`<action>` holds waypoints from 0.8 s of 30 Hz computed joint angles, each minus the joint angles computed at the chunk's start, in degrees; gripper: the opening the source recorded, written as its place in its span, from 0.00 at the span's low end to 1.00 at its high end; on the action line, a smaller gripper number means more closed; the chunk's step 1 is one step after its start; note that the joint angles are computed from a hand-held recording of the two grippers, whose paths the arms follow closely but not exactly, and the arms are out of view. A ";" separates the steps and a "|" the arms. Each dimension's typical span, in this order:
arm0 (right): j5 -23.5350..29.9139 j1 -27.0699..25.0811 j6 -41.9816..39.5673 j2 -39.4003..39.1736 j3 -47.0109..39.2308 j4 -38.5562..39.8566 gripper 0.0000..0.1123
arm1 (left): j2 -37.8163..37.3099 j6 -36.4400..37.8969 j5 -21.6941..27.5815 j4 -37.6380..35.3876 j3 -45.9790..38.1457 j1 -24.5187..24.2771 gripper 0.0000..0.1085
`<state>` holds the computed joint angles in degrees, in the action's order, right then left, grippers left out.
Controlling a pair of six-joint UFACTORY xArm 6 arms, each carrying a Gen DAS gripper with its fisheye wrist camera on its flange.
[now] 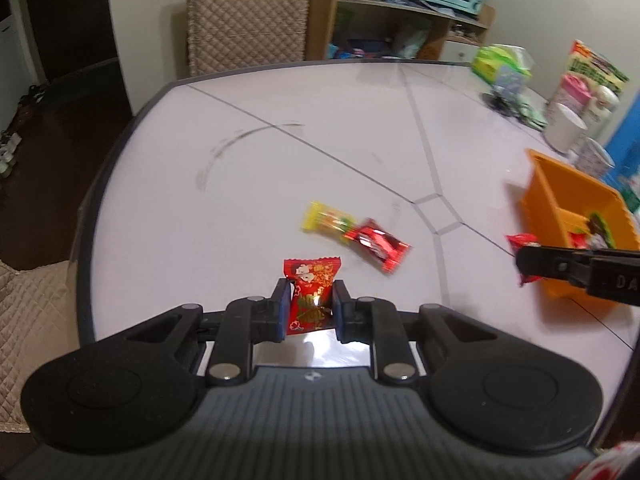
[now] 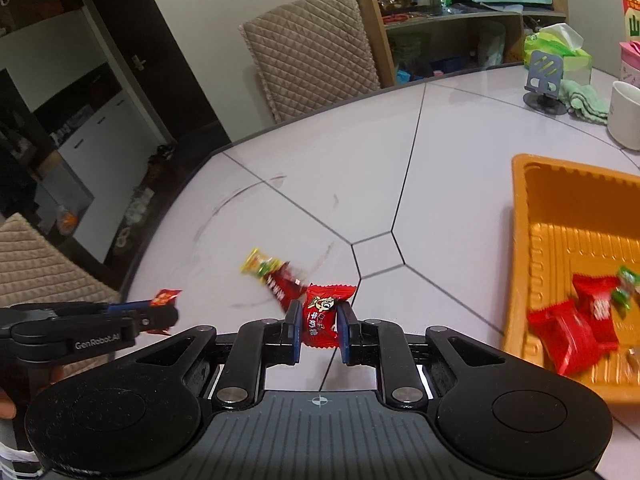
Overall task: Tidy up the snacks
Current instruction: 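Carry both held red candies over the orange tray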
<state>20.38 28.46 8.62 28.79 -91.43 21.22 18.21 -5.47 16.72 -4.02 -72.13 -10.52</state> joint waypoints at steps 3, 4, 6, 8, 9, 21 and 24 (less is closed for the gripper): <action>-1.59 0.27 -2.03 -4.33 5.77 2.92 0.16 | -2.51 1.54 -0.49 -2.46 2.48 -1.86 0.17; -1.87 0.25 -2.52 -5.59 7.36 3.57 0.16 | -3.16 1.98 -0.67 -3.11 3.09 -2.46 0.17; -2.80 0.19 -3.14 -8.46 11.17 4.72 0.16 | -4.27 2.52 -0.86 -4.24 4.12 -3.73 0.17; -3.58 -0.04 -2.86 -11.43 15.03 5.15 0.16 | -5.37 3.38 -0.97 -5.72 5.15 -5.16 0.17; -4.06 -0.19 -2.30 -12.88 16.98 4.92 0.16 | -5.76 4.00 -0.92 -6.59 5.49 -5.88 0.17; -8.69 -5.74 13.82 -29.32 37.14 -8.56 0.16 | -4.03 10.37 -0.34 -13.20 1.68 -15.88 0.17; -9.37 -7.90 17.98 -32.31 40.22 -12.65 0.16 | -1.56 10.56 -0.17 -12.95 -2.05 -17.94 0.17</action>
